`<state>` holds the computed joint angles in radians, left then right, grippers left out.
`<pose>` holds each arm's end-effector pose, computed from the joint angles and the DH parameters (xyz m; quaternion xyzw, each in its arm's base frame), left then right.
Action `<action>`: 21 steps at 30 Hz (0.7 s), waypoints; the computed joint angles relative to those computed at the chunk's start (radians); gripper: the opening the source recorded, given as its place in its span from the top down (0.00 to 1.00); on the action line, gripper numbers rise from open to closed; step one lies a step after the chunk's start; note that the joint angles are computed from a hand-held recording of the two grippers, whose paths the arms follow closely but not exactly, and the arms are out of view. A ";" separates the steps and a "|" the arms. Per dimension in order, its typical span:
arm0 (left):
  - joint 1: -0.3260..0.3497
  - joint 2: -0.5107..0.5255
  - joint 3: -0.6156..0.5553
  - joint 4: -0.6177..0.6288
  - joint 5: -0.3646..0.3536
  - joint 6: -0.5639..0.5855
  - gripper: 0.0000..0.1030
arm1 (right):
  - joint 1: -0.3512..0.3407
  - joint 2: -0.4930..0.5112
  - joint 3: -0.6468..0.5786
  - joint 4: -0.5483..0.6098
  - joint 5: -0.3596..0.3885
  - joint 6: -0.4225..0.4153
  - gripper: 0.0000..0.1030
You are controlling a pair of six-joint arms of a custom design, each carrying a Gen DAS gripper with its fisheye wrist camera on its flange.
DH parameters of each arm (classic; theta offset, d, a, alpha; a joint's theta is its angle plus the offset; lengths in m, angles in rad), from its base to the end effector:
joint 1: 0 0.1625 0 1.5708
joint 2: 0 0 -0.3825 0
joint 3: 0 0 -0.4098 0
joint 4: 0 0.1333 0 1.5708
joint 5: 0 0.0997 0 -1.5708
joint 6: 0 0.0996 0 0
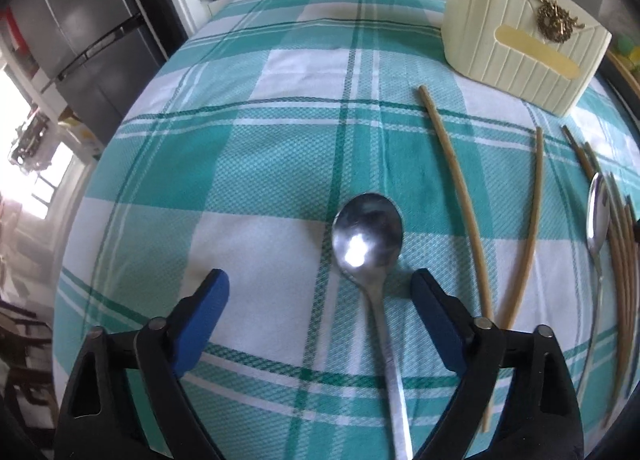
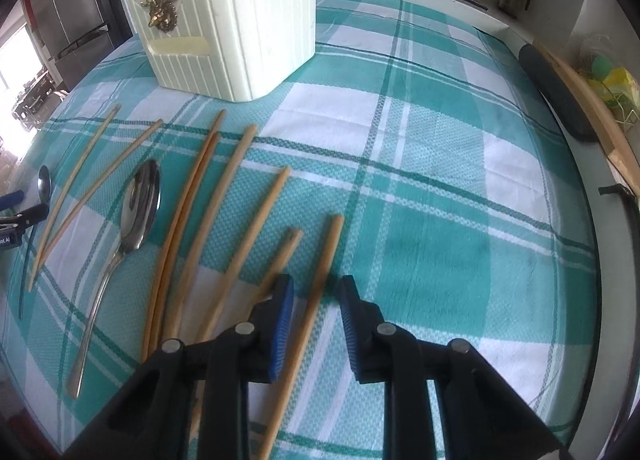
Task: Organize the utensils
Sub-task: 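Grasp the steel spoon with the left tool while the right tool grasps a wooden chopstick, then lift the spoon with the left tool toward the cream holder while the right tool lifts the chopstick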
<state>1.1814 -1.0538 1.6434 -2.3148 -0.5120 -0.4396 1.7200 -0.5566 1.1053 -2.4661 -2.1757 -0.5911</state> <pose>-0.0377 -0.6717 0.2343 -0.0605 0.8593 -0.2637 0.4341 0.1941 -0.7758 0.1076 0.2923 -0.8952 0.0963 0.3223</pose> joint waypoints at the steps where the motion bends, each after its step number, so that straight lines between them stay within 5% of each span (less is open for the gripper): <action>1: 0.003 0.007 -0.006 -0.032 -0.021 0.015 0.32 | -0.002 0.007 -0.007 -0.008 0.001 0.007 0.87; 2: 0.005 0.010 -0.009 -0.063 -0.045 0.035 0.38 | -0.005 0.012 -0.014 -0.009 0.005 0.016 0.91; 3: 0.005 0.015 -0.012 -0.090 -0.052 0.059 0.58 | -0.007 0.017 -0.029 0.006 0.021 0.035 0.92; 4: 0.004 0.022 -0.014 -0.119 -0.051 0.097 0.66 | -0.009 0.020 -0.041 0.017 0.031 0.050 0.93; 9: -0.001 0.010 0.007 -0.199 -0.072 0.196 0.66 | -0.012 -0.012 -0.035 0.027 0.111 0.108 0.94; 21: -0.163 -0.180 0.206 -0.581 -0.097 0.457 0.67 | 0.070 -0.281 0.266 -0.226 0.280 0.020 0.94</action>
